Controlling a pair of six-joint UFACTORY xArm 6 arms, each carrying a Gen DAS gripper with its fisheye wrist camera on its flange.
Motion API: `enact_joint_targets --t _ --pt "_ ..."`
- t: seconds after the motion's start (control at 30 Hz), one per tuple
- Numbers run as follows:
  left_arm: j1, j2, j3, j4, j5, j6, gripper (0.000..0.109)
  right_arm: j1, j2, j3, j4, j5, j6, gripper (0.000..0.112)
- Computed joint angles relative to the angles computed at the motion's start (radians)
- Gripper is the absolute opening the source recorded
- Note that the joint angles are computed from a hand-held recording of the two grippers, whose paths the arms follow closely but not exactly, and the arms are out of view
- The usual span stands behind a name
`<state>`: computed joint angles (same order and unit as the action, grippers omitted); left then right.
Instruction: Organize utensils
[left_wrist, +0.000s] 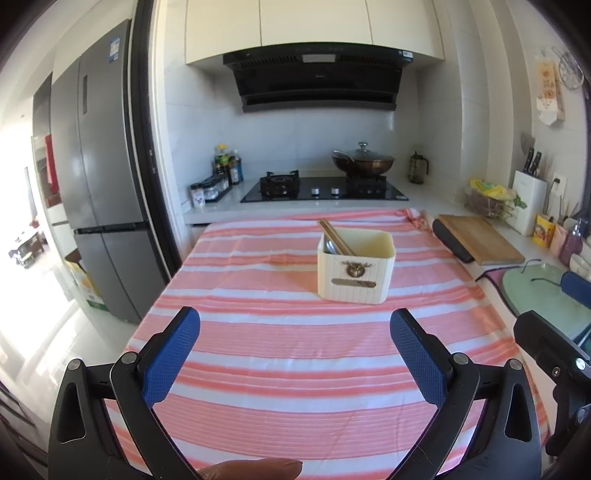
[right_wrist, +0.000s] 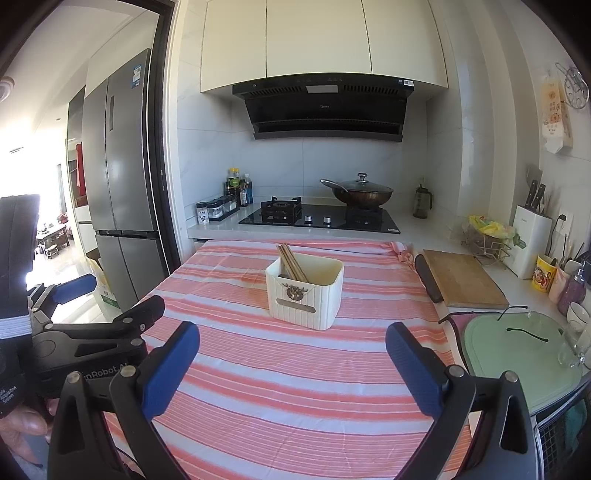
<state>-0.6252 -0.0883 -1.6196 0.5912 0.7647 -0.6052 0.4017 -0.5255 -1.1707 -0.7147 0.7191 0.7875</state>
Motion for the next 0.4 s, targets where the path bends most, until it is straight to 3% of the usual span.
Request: enact_joint_targets --t 0.4 --pt "-0.005 0.001 0.007 0.022 -0.008 -0.025 0.102 -0.018 -0.013 0.016 0.015 -0.003 -0.009 0.103"
